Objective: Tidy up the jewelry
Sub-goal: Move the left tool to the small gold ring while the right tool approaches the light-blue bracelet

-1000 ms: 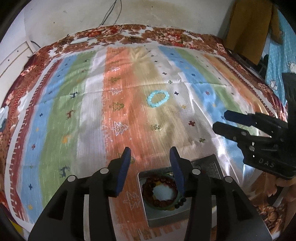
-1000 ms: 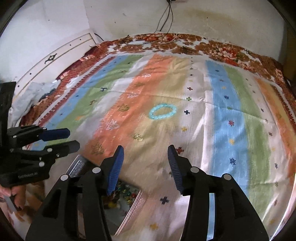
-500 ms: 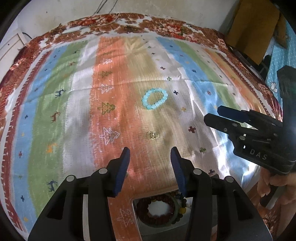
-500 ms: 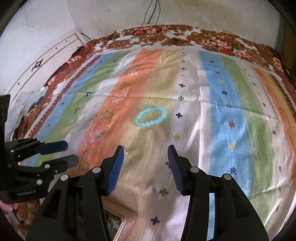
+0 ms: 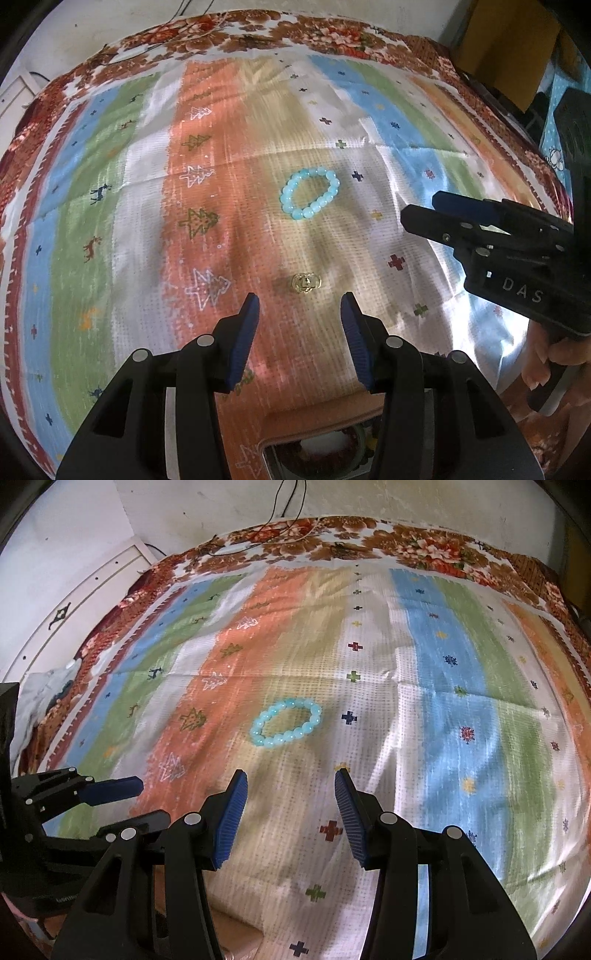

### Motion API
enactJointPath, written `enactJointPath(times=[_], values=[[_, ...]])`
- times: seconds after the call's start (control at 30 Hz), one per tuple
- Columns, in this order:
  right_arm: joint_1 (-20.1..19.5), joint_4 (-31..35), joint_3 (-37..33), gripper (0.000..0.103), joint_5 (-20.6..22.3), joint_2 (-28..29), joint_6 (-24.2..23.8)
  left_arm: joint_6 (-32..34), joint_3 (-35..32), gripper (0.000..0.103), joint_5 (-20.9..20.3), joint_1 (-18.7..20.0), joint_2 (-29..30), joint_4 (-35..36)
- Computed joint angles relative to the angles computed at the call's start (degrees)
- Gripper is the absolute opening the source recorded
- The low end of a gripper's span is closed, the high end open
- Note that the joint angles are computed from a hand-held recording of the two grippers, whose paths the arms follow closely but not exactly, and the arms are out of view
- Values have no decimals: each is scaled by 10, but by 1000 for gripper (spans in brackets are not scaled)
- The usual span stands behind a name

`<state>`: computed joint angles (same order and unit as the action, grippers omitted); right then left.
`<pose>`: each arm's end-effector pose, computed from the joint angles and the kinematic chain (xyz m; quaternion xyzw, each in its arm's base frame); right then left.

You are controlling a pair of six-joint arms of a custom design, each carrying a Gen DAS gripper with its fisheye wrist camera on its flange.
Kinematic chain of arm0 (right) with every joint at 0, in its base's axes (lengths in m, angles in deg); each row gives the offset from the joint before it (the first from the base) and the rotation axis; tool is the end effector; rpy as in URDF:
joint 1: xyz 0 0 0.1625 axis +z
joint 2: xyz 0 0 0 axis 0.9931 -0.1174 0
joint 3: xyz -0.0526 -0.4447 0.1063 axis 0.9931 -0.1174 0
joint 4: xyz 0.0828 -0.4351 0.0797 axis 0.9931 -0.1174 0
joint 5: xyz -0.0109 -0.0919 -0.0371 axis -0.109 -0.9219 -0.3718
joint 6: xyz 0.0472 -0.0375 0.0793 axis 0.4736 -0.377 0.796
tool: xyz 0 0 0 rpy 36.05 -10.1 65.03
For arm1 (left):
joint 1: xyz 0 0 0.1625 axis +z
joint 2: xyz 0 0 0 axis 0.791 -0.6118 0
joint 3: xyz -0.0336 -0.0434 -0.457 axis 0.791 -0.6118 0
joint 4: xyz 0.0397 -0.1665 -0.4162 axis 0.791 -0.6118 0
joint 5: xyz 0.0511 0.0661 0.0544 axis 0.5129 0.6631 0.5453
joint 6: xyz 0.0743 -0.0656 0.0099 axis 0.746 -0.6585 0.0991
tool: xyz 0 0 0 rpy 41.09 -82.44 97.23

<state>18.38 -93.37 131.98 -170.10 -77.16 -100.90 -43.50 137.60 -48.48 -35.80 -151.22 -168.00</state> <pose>0.1815 -0.3981 0.2630 0.3364 -0.9130 0.1088 0.2033 -0.3457 -0.3003 0.0884 0.0150 0.9222 -0.2252 0.3140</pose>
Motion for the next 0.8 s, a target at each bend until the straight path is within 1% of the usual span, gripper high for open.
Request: enactJointPath(times=[0.43, 0.8], values=[[-1, -23, -15, 49, -12, 46, 3, 49, -14, 49, -8, 36, 23, -10], [-12, -52, -27, 49, -30, 100, 4, 96, -19, 49, -29, 72, 41, -29]])
